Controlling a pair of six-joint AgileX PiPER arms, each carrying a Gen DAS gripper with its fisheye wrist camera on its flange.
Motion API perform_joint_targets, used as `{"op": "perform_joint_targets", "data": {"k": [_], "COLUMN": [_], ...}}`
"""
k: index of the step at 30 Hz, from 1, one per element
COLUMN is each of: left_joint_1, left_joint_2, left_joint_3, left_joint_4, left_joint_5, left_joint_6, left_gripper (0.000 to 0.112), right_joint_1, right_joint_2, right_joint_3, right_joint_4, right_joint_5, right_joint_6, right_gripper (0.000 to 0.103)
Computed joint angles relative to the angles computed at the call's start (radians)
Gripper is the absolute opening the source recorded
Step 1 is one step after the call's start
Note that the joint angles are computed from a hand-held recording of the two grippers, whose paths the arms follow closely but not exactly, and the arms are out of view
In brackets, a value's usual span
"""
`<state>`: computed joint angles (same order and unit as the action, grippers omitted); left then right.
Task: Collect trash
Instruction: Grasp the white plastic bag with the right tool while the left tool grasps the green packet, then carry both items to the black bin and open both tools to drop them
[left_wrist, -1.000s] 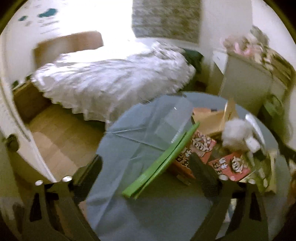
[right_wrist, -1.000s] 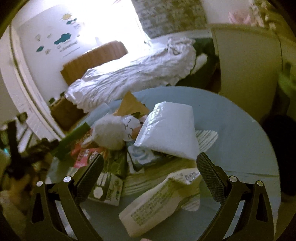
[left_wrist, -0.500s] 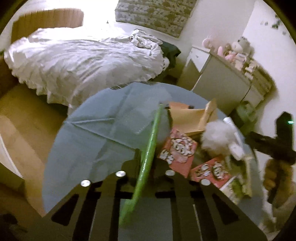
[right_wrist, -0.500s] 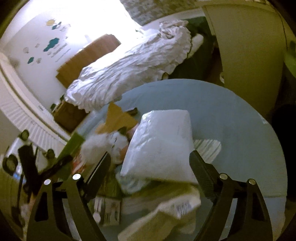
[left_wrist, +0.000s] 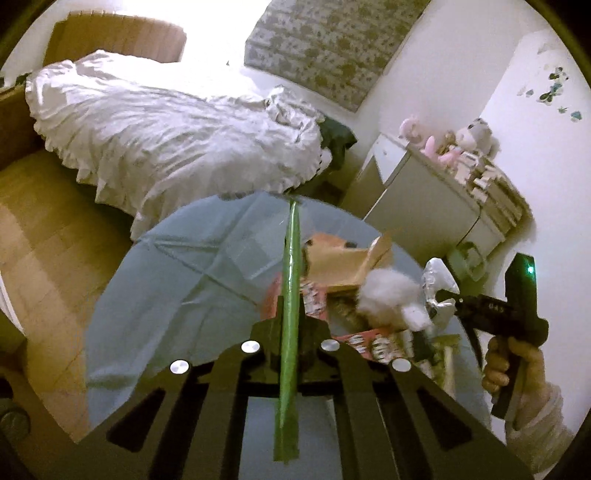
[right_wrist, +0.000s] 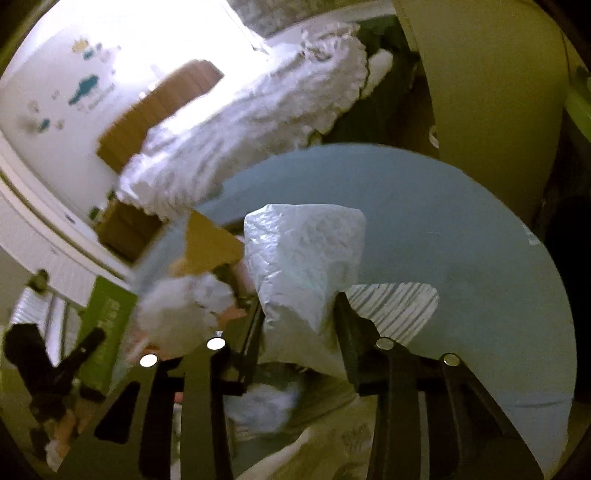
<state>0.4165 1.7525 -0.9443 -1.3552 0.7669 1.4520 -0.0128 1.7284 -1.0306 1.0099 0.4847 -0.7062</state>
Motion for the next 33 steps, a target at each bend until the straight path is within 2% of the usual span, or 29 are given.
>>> {"op": "perform_joint_targets", "data": {"k": [2,8,11,15,19,24,28,33], "left_joint_1": [-0.007,-0.099,-0.216,-0.403,-0.632,-0.838,-0.965,-1.045], "left_joint_2": [-0.048,-0.15,-0.167,-0.138,-0.04,0.13,0.312,0.48], "left_joint_3": [0.024,0.045,0.026,-0.033,-0.153,-0.349,-0.582,-0.828], "left_joint_4": [-0.012,-0.006,-0.009,-0.017,-0.023,0.016,0.143,0.343], "left_joint_5": [0.008,0.023,-0.008,-0.077,-0.145,-0.17,-0.18,-0.147], "left_joint_6": [0.0,-0.054,-0.102,-0.162,-0.23,-0.347,-0.528,-0.758], "left_gripper": [0.003,0.004,0.004,0.004,0.004,0.004,0.004,0.004], "right_joint_1": [-0.035,-0.175,-0.269,-0.484,-0.711,-0.936,-1.018,-1.079], "right_joint_2": [-0.068,-0.215,-0.262,-0.308,-0.288,-0.154,-0.054,0.049], "right_joint_3": [0.061,0.162,0.202,0.261,0.302,0.29,0.284,0.278], "right_joint_4": [0.114,0.234,0.251,0.282,0.312,0.32,0.342,0.356], "right_joint_5": [0.027,0.148,0.193,0.264,0.331,0.356,0.352,0.342], "right_joint_6": [-0.124,-0.256,-0.291,-0.389,-0.496,-0.577,-0.63,-0.682], "right_gripper": [0.037,0.036,0.036,0.036,0.036,0.036,0.036,0.037]}}
